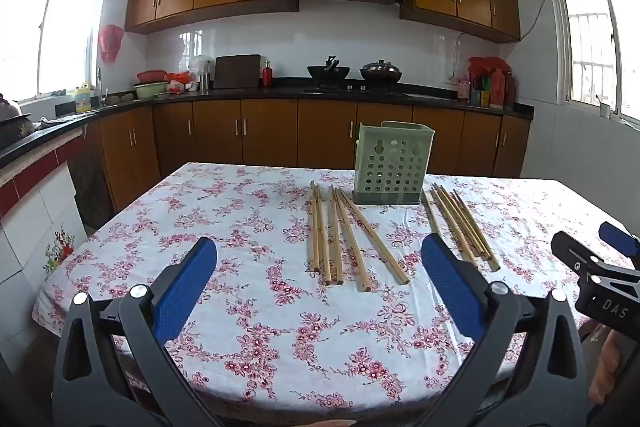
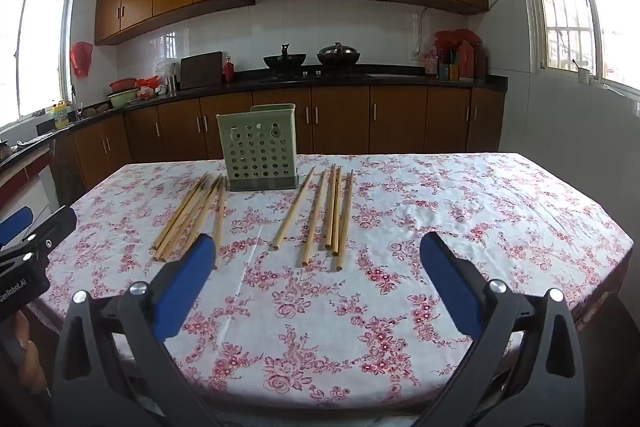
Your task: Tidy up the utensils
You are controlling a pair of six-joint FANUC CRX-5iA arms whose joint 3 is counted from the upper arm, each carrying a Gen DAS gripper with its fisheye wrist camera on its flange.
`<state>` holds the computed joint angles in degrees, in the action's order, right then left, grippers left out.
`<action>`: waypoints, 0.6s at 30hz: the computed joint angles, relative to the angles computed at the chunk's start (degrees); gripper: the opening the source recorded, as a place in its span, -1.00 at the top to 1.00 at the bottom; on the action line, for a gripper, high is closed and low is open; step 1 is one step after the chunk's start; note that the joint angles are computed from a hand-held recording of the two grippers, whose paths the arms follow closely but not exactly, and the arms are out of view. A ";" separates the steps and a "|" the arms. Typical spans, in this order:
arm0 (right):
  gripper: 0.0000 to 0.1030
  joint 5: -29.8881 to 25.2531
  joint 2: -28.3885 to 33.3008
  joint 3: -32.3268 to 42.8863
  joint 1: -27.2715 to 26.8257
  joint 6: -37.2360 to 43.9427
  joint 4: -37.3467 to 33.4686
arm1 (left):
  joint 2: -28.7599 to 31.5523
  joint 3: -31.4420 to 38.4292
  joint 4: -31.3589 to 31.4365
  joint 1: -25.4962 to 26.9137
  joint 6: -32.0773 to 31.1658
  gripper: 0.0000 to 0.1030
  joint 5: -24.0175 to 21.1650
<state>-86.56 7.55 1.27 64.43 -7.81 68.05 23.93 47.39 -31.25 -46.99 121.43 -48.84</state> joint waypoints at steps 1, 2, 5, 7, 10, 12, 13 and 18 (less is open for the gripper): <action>-0.92 0.00 0.00 0.00 0.00 0.00 0.00 | 0.00 0.00 0.00 0.00 0.00 -0.97 0.00; -0.92 -0.03 0.02 0.03 0.02 0.05 -0.02 | 0.02 0.01 0.25 0.06 -0.21 -0.97 -0.02; -0.92 -0.03 0.01 0.02 0.03 -0.03 -0.01 | 0.02 0.01 0.35 0.09 -0.17 -0.97 -0.03; -0.92 -0.09 0.04 0.06 0.03 -0.06 0.00 | 0.02 0.01 0.35 0.09 -0.17 -0.97 -0.03; -0.92 -0.16 0.12 0.16 0.01 -0.08 0.02 | 0.02 0.02 0.39 0.10 -0.15 -0.97 -0.04; -0.92 -0.10 0.15 0.21 -0.04 -0.09 0.02 | 0.05 0.06 0.37 0.09 -0.17 -0.97 -0.09; -0.92 -0.08 0.18 0.25 -0.08 -0.06 0.01 | 0.02 0.01 0.38 0.10 -0.13 -0.97 -0.02; -0.92 0.03 0.07 0.06 0.00 -0.10 0.06 | -0.01 -0.05 0.46 0.12 -0.19 -0.97 0.08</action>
<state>-86.53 7.62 1.33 64.43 -7.91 68.12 23.92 47.34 -30.80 -46.87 121.24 -48.76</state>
